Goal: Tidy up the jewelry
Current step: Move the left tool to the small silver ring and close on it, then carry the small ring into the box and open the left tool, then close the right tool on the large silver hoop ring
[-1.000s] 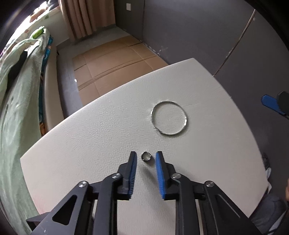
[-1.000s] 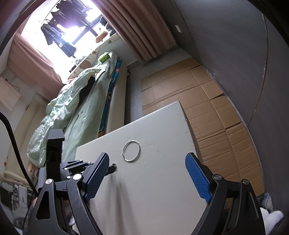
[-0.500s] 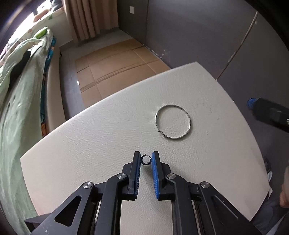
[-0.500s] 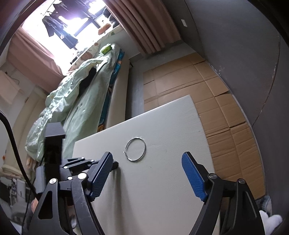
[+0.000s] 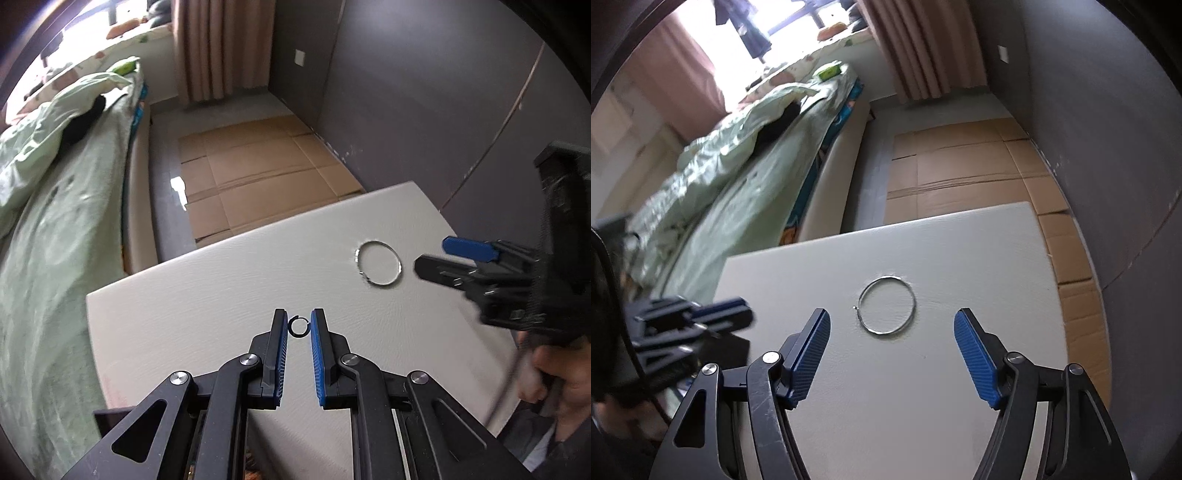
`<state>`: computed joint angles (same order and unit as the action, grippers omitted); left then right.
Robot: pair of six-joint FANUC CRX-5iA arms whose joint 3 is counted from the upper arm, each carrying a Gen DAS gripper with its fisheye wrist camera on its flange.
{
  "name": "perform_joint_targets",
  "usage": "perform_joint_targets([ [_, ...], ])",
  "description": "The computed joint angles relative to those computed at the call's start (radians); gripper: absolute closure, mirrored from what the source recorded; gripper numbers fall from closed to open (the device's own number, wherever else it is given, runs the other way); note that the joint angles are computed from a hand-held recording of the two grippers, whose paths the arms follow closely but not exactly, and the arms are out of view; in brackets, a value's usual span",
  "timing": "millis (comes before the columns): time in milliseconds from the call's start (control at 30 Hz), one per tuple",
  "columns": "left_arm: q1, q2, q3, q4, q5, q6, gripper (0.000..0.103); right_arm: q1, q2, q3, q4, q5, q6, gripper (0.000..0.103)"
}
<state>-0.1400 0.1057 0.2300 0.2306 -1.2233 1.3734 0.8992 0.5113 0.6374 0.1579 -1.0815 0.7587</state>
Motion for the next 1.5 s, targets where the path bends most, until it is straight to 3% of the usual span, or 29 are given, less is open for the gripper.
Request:
perform_joint_targets([
  [267,0.077,-0.101,-0.11,0.068,0.043,-0.035,0.09,0.027,0.152,0.191,0.09,-0.181,0.042,0.032],
  [533,0.166,-0.208,-0.239,0.156,0.079,-0.08,0.09,0.031,0.219,0.261,0.114,-0.23,0.09,0.028],
  [733,0.224,-0.258,-0.296,0.147,0.075,-0.08,0.09,0.047,0.287,0.35,0.166,-0.296,0.15,0.026],
  [833,0.233,-0.262,-0.303,0.126,0.065,-0.069,0.09,0.052,0.286,0.351,0.167,-0.297,0.155,0.033],
  [900,0.237,-0.257,-0.305,0.123,0.063,-0.066,0.09,0.054,0.284,0.357,0.16,-0.297,0.171,0.053],
  [1167,0.254,-0.227,-0.286,0.098,0.026,-0.003,0.089,0.064,0.285,0.395,0.098,-0.329,0.179,0.054],
  [1200,0.26,-0.227,-0.286,0.106,0.024,-0.004,0.087,0.069,0.28,0.391,0.1,-0.327,0.178,0.054],
  [1233,0.268,-0.231,-0.295,0.123,0.026,-0.011,0.08,0.073,0.278,0.392,0.102,-0.327,0.178,0.054],
  [1267,0.278,-0.237,-0.305,0.144,0.029,-0.018,0.065,0.075,0.276,0.393,0.1,-0.324,0.177,0.054],
  [1333,0.3,-0.257,-0.34,0.204,0.046,-0.044,0.053,0.078,0.267,0.394,0.09,-0.315,0.172,0.054],
  [1500,0.304,-0.303,-0.366,0.205,0.075,-0.039,0.048,0.097,0.234,0.386,0.076,-0.263,0.154,0.054],
])
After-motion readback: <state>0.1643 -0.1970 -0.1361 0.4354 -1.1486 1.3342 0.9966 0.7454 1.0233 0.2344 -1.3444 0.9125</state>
